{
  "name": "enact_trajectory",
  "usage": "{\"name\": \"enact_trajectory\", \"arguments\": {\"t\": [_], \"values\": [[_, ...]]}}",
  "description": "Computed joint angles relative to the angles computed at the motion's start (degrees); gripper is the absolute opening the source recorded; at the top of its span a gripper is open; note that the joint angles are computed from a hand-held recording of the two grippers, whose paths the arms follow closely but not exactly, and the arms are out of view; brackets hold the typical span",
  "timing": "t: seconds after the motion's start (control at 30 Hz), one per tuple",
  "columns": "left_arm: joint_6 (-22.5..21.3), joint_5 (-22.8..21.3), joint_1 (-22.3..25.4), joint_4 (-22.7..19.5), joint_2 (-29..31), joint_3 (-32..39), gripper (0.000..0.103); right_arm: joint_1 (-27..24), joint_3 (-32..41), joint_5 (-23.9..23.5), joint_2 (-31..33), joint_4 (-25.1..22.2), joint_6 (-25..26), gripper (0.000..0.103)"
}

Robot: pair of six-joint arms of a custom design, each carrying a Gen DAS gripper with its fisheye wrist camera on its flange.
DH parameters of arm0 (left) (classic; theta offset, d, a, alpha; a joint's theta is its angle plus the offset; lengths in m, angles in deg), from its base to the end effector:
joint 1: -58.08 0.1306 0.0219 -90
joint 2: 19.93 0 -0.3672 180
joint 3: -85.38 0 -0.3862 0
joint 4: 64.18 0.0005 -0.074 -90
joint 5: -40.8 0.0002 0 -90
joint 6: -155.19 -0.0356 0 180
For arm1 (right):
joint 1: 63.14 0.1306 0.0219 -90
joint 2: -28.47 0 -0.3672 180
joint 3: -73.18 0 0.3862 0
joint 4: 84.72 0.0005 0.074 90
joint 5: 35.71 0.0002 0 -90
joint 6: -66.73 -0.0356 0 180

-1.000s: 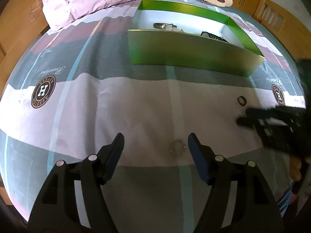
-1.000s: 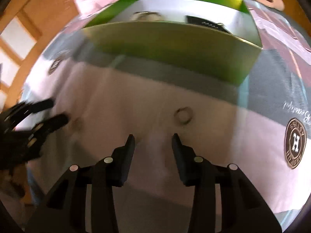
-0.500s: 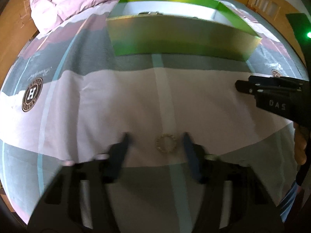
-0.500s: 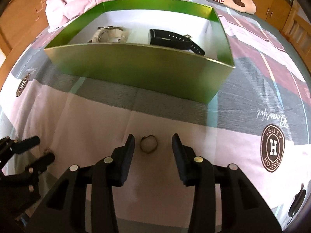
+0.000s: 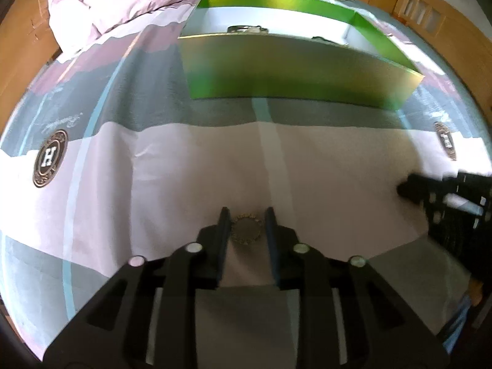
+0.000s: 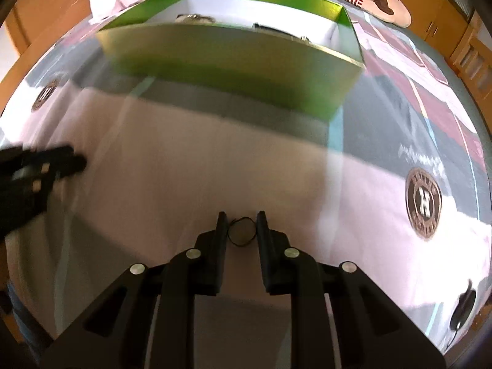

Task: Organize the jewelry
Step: 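Lower the right tool onto the black ring while the left tool lowers onto the small silver beaded ring, then close the right tool on the black ring while the left tool grasps the beaded ring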

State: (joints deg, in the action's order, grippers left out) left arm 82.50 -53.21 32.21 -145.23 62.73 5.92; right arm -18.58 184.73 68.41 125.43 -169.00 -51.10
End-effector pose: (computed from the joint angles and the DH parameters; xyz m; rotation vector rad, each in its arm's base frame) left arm 0.3534 -0.1692 0.5155 0.1775 2.6713 -0.1478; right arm 0.3468 0.3286 0.4905 -0.3351 2.6922 0.0158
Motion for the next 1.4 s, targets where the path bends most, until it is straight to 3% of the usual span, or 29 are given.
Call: {"name": "enact_trajectory", "arguments": {"t": [0.07, 0.17, 0.27, 0.43, 0.63, 0.77, 0.87, 0.97, 1.23, 1.3, 1.4], "values": [[0.13, 0.14, -0.4, -0.01, -0.61, 0.14, 0.045, 0.89, -2.23, 0.42, -2.17, 0.29, -1.17, 0.021], [-1.59, -0.16, -1.97, -0.72, -1.66, -0.08, 0.054, 2.09, -3.82, 3.06, -3.63, 1.24, -2.62, 0.052], [-1.55, 0.15, -2.27, -0.43, -2.35, -1.03, 0.054, 2.1, -4.79, 1.52, -4.16, 2.24, -3.91, 0.052], [0.44, -0.66, -1.47, 0.23, -1.23, -1.25, 0.044, 1.96, -5.8, 1.38, -4.46, 2.84, -6.64, 0.048], [1.05, -4.49, -2.82, -0.41, -0.31, -1.39, 0.037, 1.94, -5.5, 3.06, -4.16, 2.88, -8.09, 0.037], [2.17, -7.28, -3.9, -0.46, -0.41, -1.64, 0.033, 2.03, -5.95, 3.83, -4.42, 3.5, -8.63, 0.021], [2.08, -7.76, -4.4, -0.32, -0.4, -1.7, 0.026, 1.88, -5.72, 3.84, -4.26, 3.59, -8.8, 0.02], [2.2, -7.32, -4.48, -0.21, -0.56, -1.74, 0.022, 1.57, -5.29, 3.69, -3.95, 3.79, -8.78, 0.02], [2.41, -6.57, -4.26, -0.22, -0.82, -1.9, 0.022, 0.34, -4.58, 2.68, -3.33, 5.66, -7.27, 0.022], [2.58, -6.39, -4.26, -0.29, -0.92, -1.89, 0.026, 0.49, -5.23, 2.21, -4.11, 5.91, -7.91, 0.037], [2.64, -6.22, -4.13, -0.15, -1.27, -2.16, 0.031, 1.23, -6.21, 2.73, -5.15, 5.68, -7.36, 0.039]]}}
